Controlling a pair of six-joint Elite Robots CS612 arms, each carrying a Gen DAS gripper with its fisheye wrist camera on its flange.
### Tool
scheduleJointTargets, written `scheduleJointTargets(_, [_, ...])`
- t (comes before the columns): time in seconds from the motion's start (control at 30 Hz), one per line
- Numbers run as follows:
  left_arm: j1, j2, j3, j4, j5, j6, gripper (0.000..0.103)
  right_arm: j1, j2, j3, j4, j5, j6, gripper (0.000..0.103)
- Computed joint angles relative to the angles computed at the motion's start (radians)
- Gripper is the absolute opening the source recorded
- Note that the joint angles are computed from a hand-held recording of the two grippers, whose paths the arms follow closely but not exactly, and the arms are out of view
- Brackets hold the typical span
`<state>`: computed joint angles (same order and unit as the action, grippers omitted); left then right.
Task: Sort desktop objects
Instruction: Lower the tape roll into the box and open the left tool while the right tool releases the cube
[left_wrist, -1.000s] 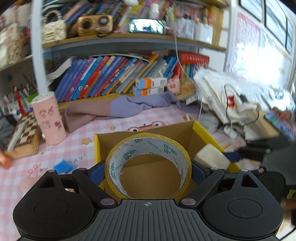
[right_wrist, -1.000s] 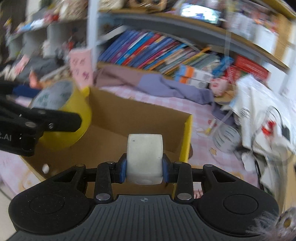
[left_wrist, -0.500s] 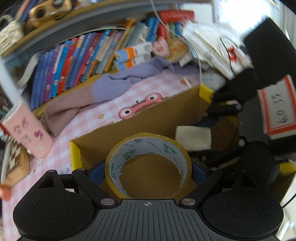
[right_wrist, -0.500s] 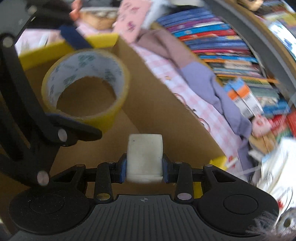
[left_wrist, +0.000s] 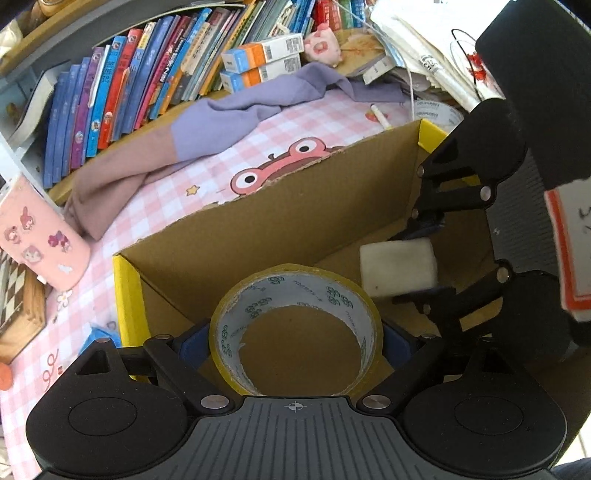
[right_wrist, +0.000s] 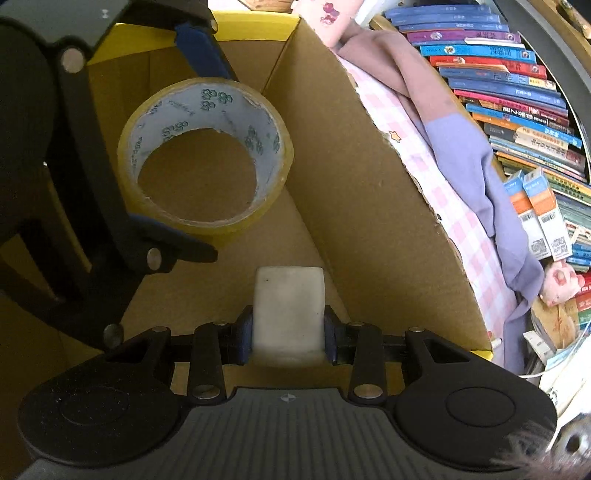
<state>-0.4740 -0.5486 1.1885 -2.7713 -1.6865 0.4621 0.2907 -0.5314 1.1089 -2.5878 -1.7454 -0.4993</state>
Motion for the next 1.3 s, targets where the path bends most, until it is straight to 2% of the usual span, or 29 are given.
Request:
scheduleJointTargets(0.1, [-0.004, -0.001, 0.005, -0.009, 0.019, 0.002, 0.094, -0.001, -0.001, 0.004, -0.010, 0.006, 0.011, 0.037])
scheduleJointTargets(0.2, [-0.007, -0.004, 0.018, -0.048, 0.035, 0.003, 0.094, -0.001, -0.005, 0.017, -0.046, 0.014, 0.010, 0.050])
scheduleJointTargets(0.4, [-0.013, -0.013, 0.051, -0.145, 0.049, 0.004, 0.099, 0.001, -0.008, 0.038, -0.115, 0.014, 0.005, 0.058])
scheduleJointTargets(0.67, [-0.013, -0.023, 0.074, -0.204, 0.057, -0.020, 0.099, 0.000, -0.015, 0.066, -0.182, 0.007, 0.027, 0.060])
scheduleJointTargets(1.03, [0.010, -0.078, 0.161, -0.356, 0.001, -0.107, 0.100, -0.004, -0.073, 0.155, -0.327, 0.033, 0.186, 0.063])
scheduleJointTargets(1.3, [0.034, -0.112, 0.215, -0.450, -0.035, -0.139, 0.100, 0.016, -0.115, 0.222, -0.422, 0.000, 0.344, 0.063])
